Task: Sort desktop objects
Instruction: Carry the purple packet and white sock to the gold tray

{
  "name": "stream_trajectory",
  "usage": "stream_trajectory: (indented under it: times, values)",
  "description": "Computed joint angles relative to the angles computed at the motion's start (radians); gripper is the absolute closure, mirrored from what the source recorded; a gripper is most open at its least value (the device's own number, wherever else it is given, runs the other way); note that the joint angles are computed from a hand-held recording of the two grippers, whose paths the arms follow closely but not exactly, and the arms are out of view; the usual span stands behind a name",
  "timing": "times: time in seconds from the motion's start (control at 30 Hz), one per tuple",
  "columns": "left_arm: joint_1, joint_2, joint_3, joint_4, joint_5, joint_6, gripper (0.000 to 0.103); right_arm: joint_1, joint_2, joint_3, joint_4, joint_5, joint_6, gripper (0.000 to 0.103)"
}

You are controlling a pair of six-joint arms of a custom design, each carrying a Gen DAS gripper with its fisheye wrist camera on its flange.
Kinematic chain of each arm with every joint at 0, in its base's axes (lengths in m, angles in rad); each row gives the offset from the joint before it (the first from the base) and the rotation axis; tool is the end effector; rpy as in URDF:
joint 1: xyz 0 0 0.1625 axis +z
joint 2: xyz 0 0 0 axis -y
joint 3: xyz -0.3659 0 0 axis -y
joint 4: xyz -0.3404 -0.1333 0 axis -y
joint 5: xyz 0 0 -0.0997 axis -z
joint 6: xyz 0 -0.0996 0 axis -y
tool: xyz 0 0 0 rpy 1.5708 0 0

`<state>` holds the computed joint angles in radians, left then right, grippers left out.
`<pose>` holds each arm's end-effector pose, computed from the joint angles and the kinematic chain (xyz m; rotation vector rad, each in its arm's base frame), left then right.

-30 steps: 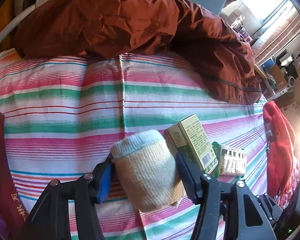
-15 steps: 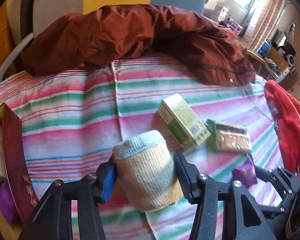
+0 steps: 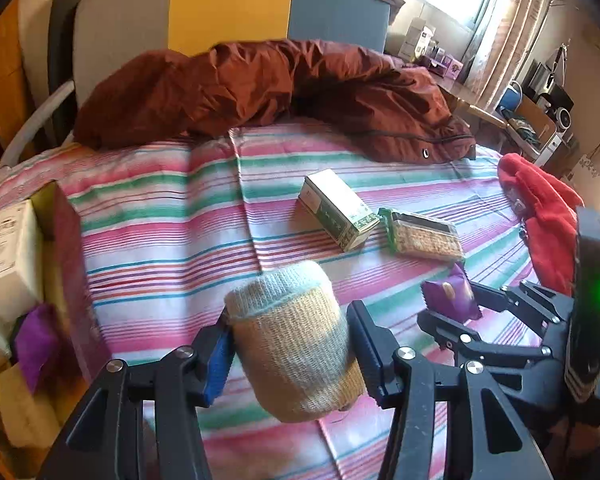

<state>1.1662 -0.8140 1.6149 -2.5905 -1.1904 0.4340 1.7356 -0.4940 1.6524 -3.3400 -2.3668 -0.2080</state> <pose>-0.0818 -0.6237 0.1155 1.0642 2.5300 -0.2936 0.1565 -0.5622 0.0242 0.1239 -2.2661 0.6887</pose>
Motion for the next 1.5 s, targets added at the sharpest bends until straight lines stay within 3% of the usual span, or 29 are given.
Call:
stream_trajectory:
  times: [0.57,1.07,1.5]
  values:
    - [0.012,-0.214,0.163,-0.174,-0.016,0.064,0.049,0.044,0.025,0.003,-0.055,0.102,-0.065,0.047]
    - [0.083,-0.287,0.147,-0.217,0.007,0.072,0.048,0.114,0.062,-0.062,0.028,0.157,-0.008,0.047]
    - [0.169,-0.323,0.088,-0.194,-0.006,0.045,0.048,0.209,0.155,-0.223,0.137,0.238,0.026,0.047]
